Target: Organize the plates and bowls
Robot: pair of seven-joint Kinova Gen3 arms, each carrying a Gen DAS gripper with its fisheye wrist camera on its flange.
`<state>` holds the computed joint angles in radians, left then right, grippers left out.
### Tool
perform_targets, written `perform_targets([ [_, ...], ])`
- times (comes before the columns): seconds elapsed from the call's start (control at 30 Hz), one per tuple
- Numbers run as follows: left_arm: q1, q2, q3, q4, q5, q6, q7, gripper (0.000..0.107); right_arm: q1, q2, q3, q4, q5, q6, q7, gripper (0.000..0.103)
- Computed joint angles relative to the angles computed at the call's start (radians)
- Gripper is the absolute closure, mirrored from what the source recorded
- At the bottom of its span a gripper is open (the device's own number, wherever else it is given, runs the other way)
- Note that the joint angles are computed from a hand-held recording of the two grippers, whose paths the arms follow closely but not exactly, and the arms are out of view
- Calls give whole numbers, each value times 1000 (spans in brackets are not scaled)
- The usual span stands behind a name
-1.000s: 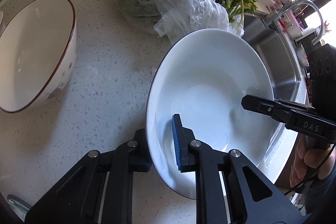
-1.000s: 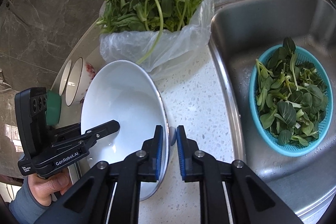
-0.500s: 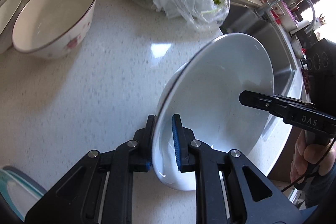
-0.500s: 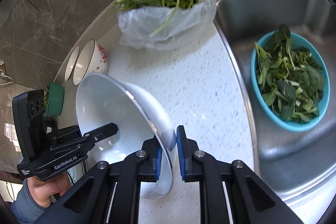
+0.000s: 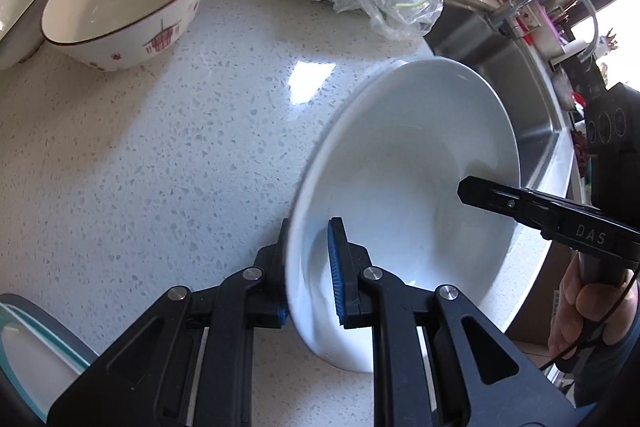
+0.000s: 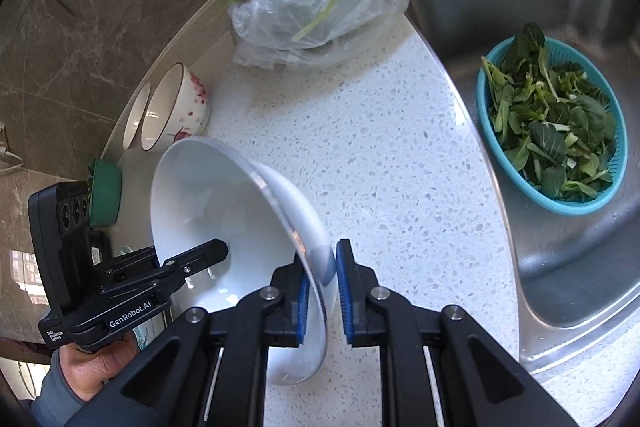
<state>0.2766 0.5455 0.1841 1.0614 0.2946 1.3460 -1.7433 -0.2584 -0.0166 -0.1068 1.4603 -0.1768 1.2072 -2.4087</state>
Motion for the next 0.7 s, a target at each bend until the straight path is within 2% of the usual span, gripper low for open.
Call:
perform_targets([
  [0.1, 13, 11, -5, -5, -19, 3, 3, 93, 1, 2, 1, 17, -1, -7, 0, 87],
  [0.3, 25, -3, -7, 29, -23, -47, 20, 92, 5, -2, 3, 28, -1, -11, 21, 87],
  [0.43, 31, -19, -8, 57, -27, -74, 40, 92, -9, 19, -8, -11, 21, 24, 29, 74],
  [0.5, 37, -25, -8, 63, -35, -85, 48, 92, -25, 30, -17, -31, 46, 42, 29, 72],
  [0.53, 39, -29, -7, 71, -37, -93, 49, 92, -33, 34, -22, -39, 63, 51, 32, 72],
  [0.67, 40, -37, -4, 82, -43, -102, 48, 92, -38, 45, -13, -50, 76, 80, 51, 91],
  [0.7, 36, -38, -3, 85, -40, -101, 48, 92, -33, 43, -8, -44, 65, 75, 59, 91],
])
